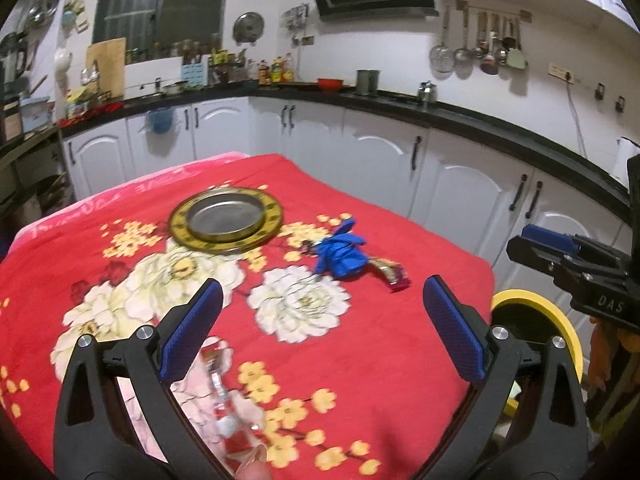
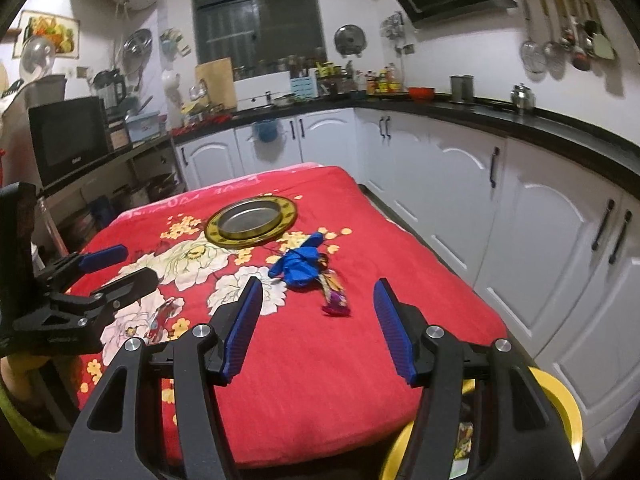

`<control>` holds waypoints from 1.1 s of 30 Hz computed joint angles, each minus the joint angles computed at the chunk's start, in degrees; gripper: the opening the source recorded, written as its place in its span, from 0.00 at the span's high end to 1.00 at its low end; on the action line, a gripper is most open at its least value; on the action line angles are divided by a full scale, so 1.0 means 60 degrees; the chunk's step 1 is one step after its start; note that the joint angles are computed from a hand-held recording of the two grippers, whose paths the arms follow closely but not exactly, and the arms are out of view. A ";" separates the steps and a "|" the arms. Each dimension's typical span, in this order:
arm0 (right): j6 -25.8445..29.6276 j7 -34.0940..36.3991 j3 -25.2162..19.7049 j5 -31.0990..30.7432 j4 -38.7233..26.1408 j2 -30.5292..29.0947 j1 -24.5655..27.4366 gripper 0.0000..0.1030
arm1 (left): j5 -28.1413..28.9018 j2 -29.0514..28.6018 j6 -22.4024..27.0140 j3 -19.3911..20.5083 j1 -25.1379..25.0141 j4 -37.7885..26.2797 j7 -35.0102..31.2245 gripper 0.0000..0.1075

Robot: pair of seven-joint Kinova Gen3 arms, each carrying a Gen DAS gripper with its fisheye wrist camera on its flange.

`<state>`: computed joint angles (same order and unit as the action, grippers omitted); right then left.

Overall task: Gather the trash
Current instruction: 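Move both grippers back over the table toward the blue cloth, then grasp the red snack packet with the left gripper while the right gripper grasps the blue glove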

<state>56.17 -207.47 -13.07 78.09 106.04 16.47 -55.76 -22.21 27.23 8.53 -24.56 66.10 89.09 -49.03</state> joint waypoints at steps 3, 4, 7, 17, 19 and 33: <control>-0.0556 0.0582 0.0118 -0.0084 -0.0386 0.0242 0.0305 0.46 | 0.0058 -0.0035 0.0366 0.0324 -0.0382 -0.0032 -0.0036 0.14; -0.0721 0.0795 0.0182 -0.0150 -0.0531 0.0333 0.0385 0.46 | 0.0060 -0.0053 0.0487 0.0544 -0.0599 -0.0036 -0.0048 0.14; -0.1309 0.1476 0.0421 -0.0369 -0.0960 0.0655 0.0617 0.46 | 0.0054 -0.0055 0.0801 0.1223 -0.1245 -0.0072 -0.0048 0.14; -0.2839 0.4024 0.1289 -0.2172 -0.2262 0.1718 0.1224 0.46 | 0.0849 0.0396 0.2217 0.3991 -0.3783 -0.0691 -0.0962 0.15; -0.2974 0.4514 0.1428 -0.2566 -0.2509 0.1940 0.1311 0.46 | 0.1140 0.0482 0.2430 0.4321 -0.4103 -0.0788 -0.1238 0.17; -0.2959 0.8048 0.1936 -0.5471 -0.4838 0.3528 0.1866 0.57 | 0.2776 0.1081 0.3636 0.5173 -0.5093 -0.1417 -0.2589 0.48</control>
<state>38.41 -159.18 -1.45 45.26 77.01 37.64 -44.57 -5.55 33.71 30.35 6.48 35.54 80.58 -64.57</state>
